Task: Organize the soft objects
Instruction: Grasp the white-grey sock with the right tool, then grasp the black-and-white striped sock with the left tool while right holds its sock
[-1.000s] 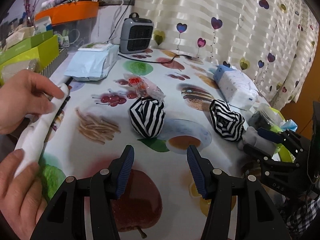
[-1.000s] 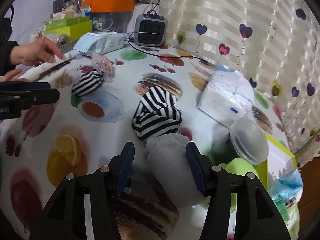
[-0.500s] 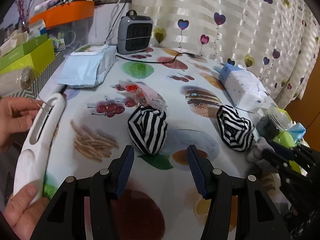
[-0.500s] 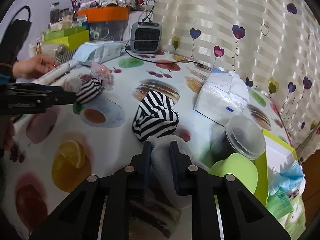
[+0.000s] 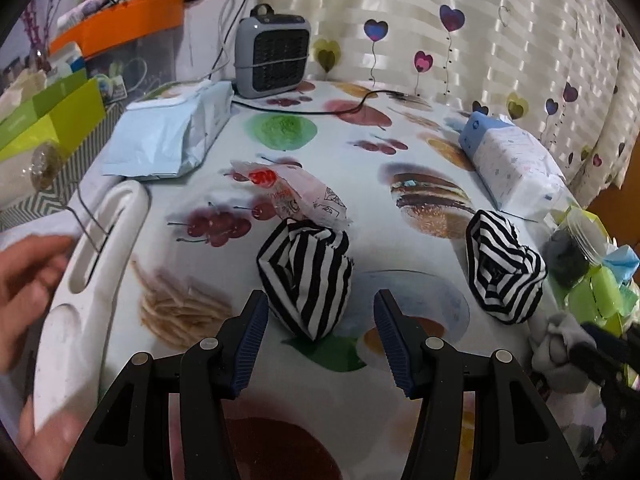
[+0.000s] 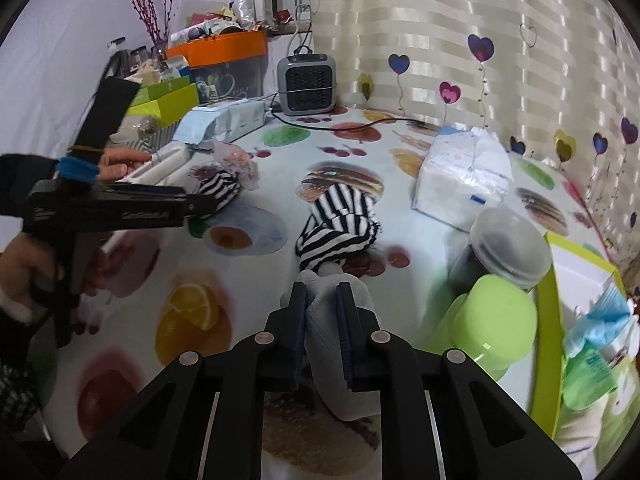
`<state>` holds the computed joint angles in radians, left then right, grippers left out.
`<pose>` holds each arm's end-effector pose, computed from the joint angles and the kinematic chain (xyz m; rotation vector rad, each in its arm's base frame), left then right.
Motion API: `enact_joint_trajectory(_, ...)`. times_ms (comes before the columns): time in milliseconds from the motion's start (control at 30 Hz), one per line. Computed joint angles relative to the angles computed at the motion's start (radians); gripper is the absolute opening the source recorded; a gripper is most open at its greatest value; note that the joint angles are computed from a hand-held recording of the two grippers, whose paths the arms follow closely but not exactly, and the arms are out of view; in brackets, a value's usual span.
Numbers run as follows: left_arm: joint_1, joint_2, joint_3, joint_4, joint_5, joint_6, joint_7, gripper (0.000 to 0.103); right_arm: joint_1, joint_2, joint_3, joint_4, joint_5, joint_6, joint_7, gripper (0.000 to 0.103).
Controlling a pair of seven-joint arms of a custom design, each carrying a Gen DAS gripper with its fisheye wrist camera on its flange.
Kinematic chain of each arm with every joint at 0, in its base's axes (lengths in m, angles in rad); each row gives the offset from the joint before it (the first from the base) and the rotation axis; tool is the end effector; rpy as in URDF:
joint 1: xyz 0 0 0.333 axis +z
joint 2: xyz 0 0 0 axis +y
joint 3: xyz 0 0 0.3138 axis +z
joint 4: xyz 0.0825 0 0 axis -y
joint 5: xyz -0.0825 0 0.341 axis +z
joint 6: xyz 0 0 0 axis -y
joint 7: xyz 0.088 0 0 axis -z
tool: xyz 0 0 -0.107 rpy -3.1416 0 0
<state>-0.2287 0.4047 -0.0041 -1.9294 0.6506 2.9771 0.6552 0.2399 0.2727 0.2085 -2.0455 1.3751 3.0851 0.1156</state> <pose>0.6011 -0.1854 0.3698 -1.9226 1.7843 -0.7287 0.5442 0.1653 0.3760 -2.0476 1.1855 -0.4760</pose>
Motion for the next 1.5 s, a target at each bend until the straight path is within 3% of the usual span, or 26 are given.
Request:
enact_joint_trajectory(533, -0.024, 0.044, 0.026, 0.057, 0.039, -0.041, -0.036, 0.054, 0.018, -0.01, -0.025, -0.005, 0.075, -0.043, -0.08, 0.015)
enact_joint_trajectory(900, -0.028, 0.036, 0.033, 0.047, 0.088, -0.039, -0.085, 0.017, 0.022, -0.01, -0.031, -0.004, 0.077, -0.045, -0.083, 0.015)
enact_joint_trajectory(1133, -0.02, 0.023, 0.024, 0.024, 0.102, -0.015, -0.09, 0.014, 0.024, -0.011, -0.035, -0.007, 0.1, -0.035, -0.101, 0.015)
enact_joint_trajectory(1500, -0.056, -0.032, 0.061, -0.04, 0.19, 0.011, -0.174, 0.014, 0.034, -0.029, -0.037, -0.024, 0.135, -0.013, -0.12, 0.015)
